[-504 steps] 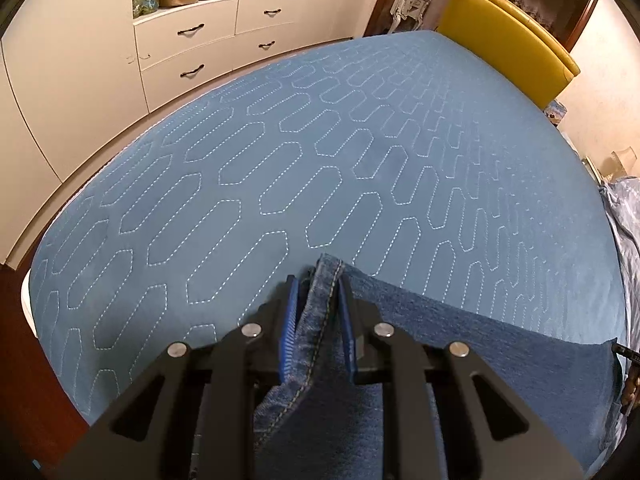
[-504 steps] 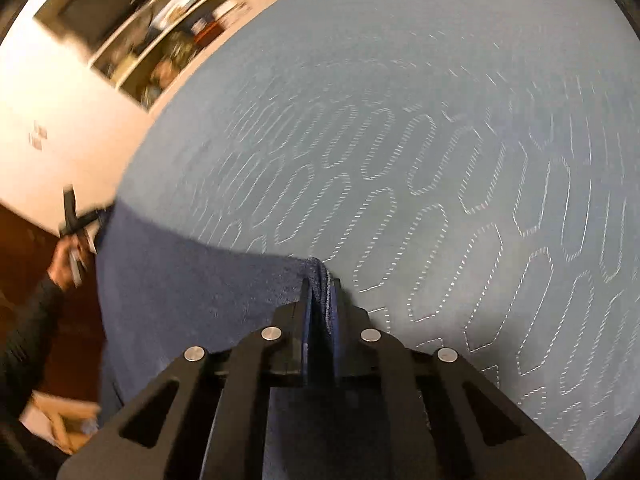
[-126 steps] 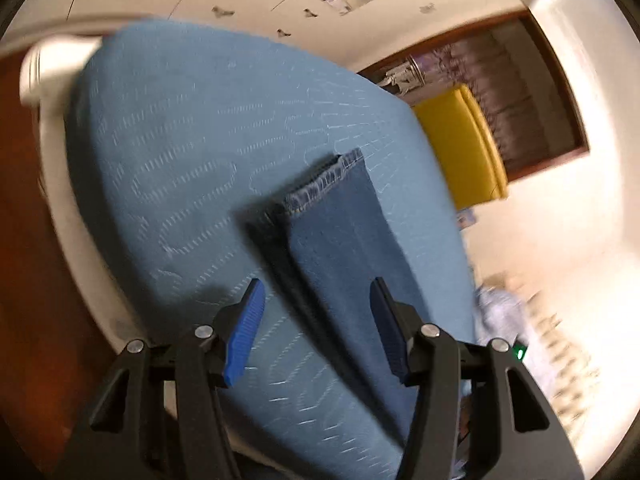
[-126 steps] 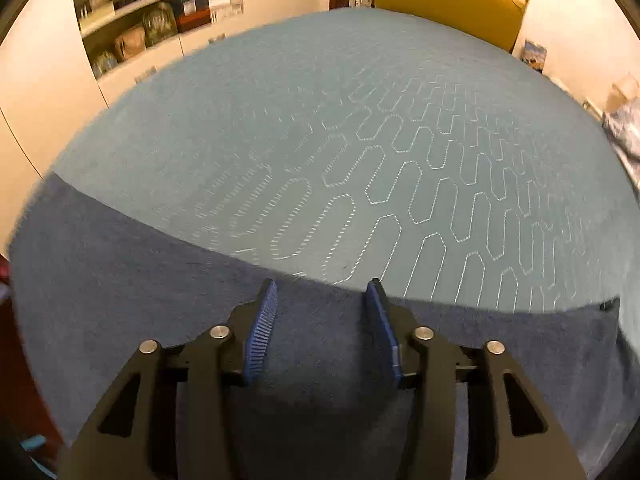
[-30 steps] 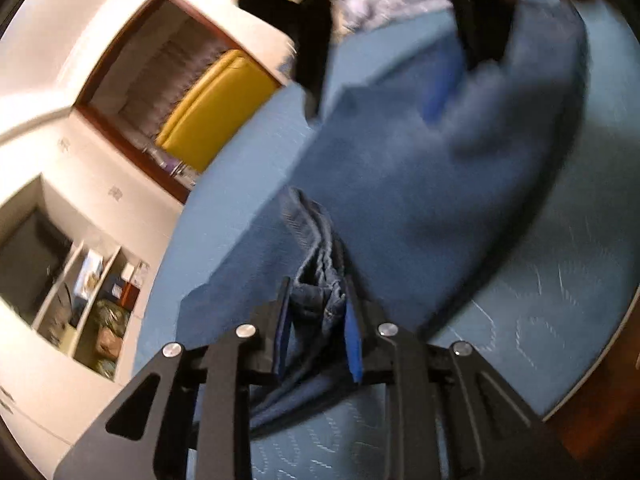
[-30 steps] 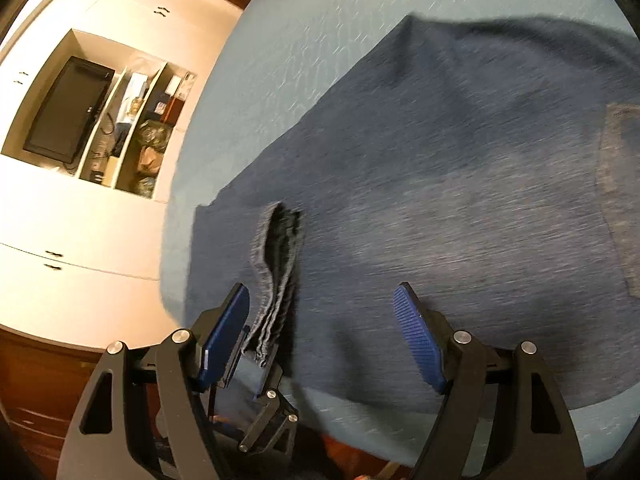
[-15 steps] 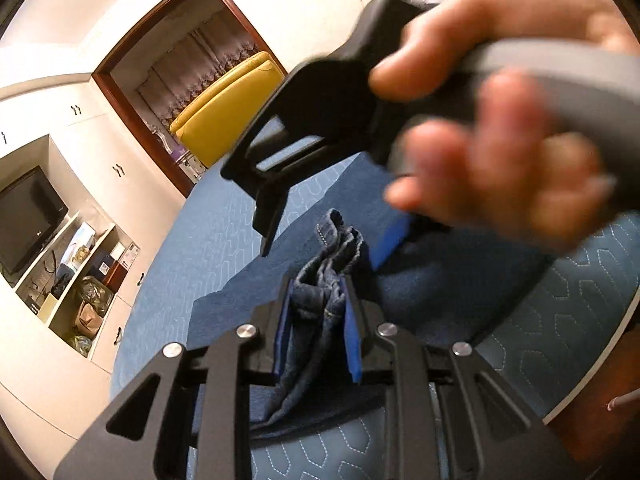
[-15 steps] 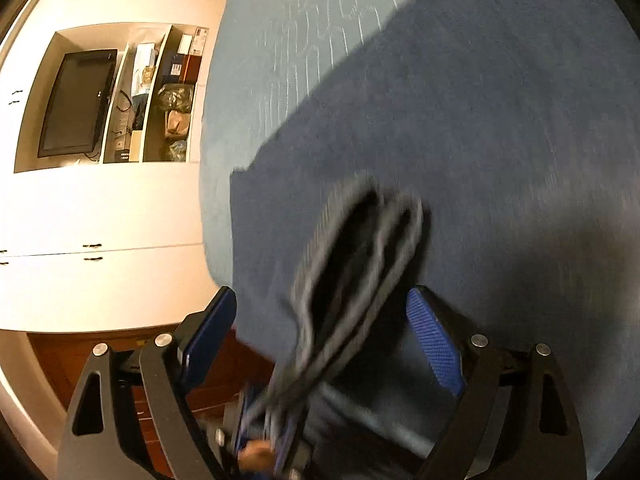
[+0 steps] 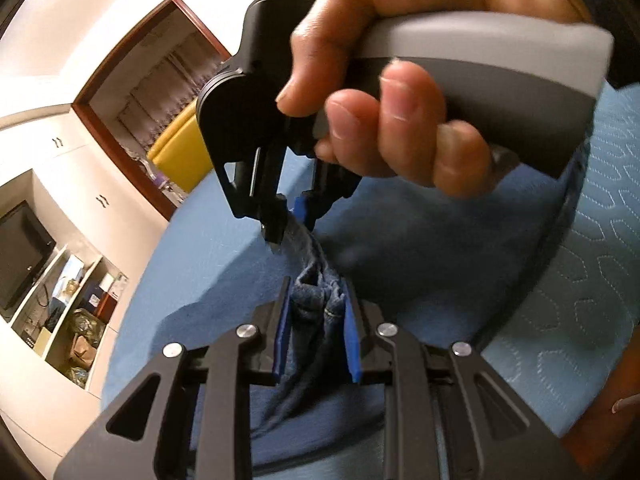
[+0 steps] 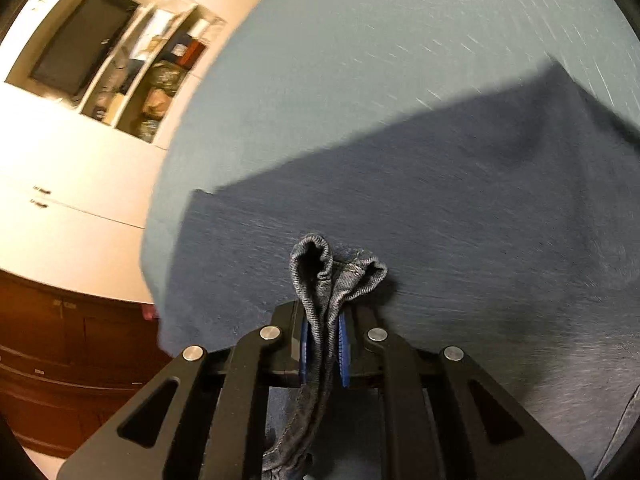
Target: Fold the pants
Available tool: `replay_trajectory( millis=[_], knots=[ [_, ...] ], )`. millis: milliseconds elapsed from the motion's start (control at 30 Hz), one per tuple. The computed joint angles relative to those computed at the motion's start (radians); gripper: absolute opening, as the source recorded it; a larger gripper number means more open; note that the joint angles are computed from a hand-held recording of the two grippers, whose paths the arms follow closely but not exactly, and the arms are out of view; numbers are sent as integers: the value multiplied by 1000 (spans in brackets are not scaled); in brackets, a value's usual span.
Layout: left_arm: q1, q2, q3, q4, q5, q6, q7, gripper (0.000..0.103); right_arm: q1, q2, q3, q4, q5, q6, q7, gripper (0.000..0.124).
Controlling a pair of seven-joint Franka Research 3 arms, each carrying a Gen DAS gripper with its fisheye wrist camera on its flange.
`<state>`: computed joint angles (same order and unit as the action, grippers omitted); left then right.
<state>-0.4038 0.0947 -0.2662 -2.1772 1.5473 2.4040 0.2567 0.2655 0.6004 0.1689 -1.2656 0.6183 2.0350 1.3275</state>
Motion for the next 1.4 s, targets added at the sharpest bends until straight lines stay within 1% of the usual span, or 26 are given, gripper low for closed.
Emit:
replay_trajectory(
  millis=[33,67,100,133,233,333,400,500,533,600,700,733,767,800,833,867,933,967,1067,1133,1233,1333,1400],
  knots=[
    [-1,10,-1,2,5,4,13,39,-2,24,0,22,-1,-20,3,13],
    [-14,13,-7,-8,26,-29,13,53,-3,35,0,29,-5,-28,2,13],
    [-26,3,-12,-28,58,-58,-6,56,-5,40,2,27,1,-25,0,13],
    [-32,-9,-16,-45,72,-72,-16,58,-3,46,3,34,1,-26,4,13],
    [-40,-45,-30,-96,72,-112,-12,58,-3,62,3,62,-6,-49,16,14],
    [-30,-53,-31,-109,74,-124,-2,57,-3,67,2,76,-7,-69,41,14],
    [-26,-35,-31,-93,83,-124,18,56,-5,74,2,96,-6,-93,65,14],
    [-44,11,-40,-62,75,-156,36,56,-5,82,4,131,-6,-124,90,13],
    [-49,28,-37,-48,69,-163,53,56,-9,85,7,141,0,-135,99,13],
    [-60,40,-32,-37,63,-182,48,55,-9,82,7,147,-1,-144,104,13],
    [-71,63,-23,-8,20,-208,79,52,-9,72,5,144,-4,-157,109,13],
    [-74,70,-19,0,18,-211,86,44,-9,72,5,148,-1,-162,117,13],
    [-78,85,-17,13,3,-224,106,25,-11,76,7,155,5,-168,123,13],
    [-82,88,-14,19,-9,-233,117,16,-13,73,8,154,9,-170,126,13],
    [-87,81,-12,18,-10,-240,107,13,-16,71,8,157,13,-174,131,13],
    [-86,56,-10,7,-2,-229,80,11,-19,66,9,156,18,-176,128,13],
    [-90,20,-15,-6,34,-235,45,10,-24,50,9,153,20,-166,104,13],
    [-87,12,-19,-5,37,-229,45,10,-25,43,4,153,14,-161,92,13],
    [-85,44,-25,27,31,-205,59,10,-15,28,-20,131,-33,-134,70,13],
    [-90,65,-24,42,35,-193,76,10,-17,16,-32,91,-51,-112,73,13],
    [-100,105,-18,67,20,-176,93,10,-40,-7,-25,21,-21,-72,41,13],
    [-111,116,-9,75,7,-177,110,10,-42,-13,-26,-3,-23,-57,24,13],
    [-118,115,-5,81,6,-182,98,10,-38,-19,-27,-8,-30,-47,15,13]
  ],
)
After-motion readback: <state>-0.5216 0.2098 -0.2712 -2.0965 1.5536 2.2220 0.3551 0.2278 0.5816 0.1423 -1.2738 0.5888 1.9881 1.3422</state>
